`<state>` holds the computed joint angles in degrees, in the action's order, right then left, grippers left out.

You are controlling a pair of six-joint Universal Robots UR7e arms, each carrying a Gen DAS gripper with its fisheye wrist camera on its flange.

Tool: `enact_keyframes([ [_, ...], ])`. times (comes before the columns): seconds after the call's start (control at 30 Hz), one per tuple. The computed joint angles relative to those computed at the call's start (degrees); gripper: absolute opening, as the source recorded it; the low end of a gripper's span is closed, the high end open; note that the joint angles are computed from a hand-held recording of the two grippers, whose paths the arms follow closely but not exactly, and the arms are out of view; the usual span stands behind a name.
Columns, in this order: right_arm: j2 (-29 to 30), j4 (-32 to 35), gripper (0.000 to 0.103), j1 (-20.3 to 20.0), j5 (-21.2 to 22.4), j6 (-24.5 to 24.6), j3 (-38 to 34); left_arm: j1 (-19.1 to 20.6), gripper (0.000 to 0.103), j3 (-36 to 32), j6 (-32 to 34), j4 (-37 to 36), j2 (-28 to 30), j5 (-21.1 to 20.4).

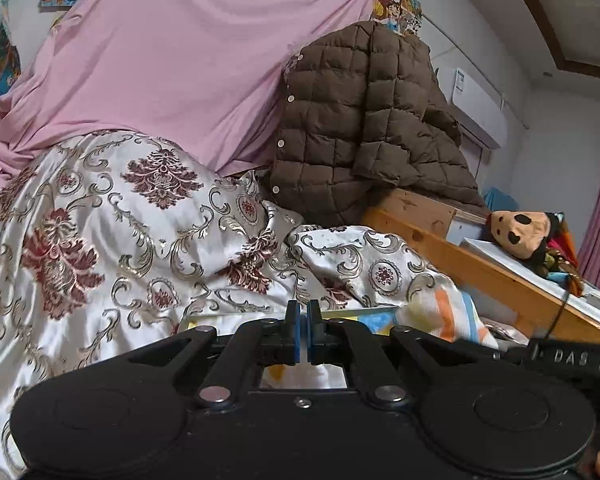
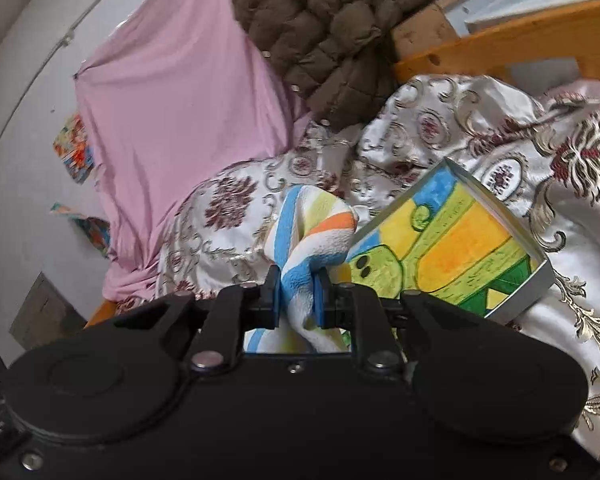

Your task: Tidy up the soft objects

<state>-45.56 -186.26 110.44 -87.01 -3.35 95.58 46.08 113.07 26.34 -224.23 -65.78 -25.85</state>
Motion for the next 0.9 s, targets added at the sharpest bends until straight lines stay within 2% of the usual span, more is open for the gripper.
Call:
enact_keyframes([
  [0.2, 3.1, 1.5, 0.010, -1.7, -2.2, 5.7, -3.9, 3.6, 0.001, -5.4, -3.1, 3.5, 3.8, -2.2],
  [0.33, 5.6, 2.1, 0.010, -1.9, -6.2, 4.9, -6.7, 5.3, 0.002, -6.6, -5.7, 5.8, 5.4, -2.6],
  [0.57, 9.0, 7.1, 0.012, -3.2, -9.4, 9.0, -11.7, 7.3, 0.002, -5.0, -14.4, 15.0, 5.1, 0.4],
  [0.73, 11.2, 8.4, 0.013, -4.4, -8.3, 10.5, -14.3, 8.5, 0.002, -3.2, -25.5, 29.9, 3.0, 3.1],
  [0.83, 12.5, 8.3, 0.013, -5.0, -5.3, 11.4, -16.0, 9.1, 0.002, -2.1, -29.9, 35.4, 2.1, 2.9],
  [0.9, 13.4, 8.0, 0.013, -4.8, -4.8, 10.3, -17.1, 9.3, 0.002, -1.7, -30.6, 36.4, 2.0, 3.1],
])
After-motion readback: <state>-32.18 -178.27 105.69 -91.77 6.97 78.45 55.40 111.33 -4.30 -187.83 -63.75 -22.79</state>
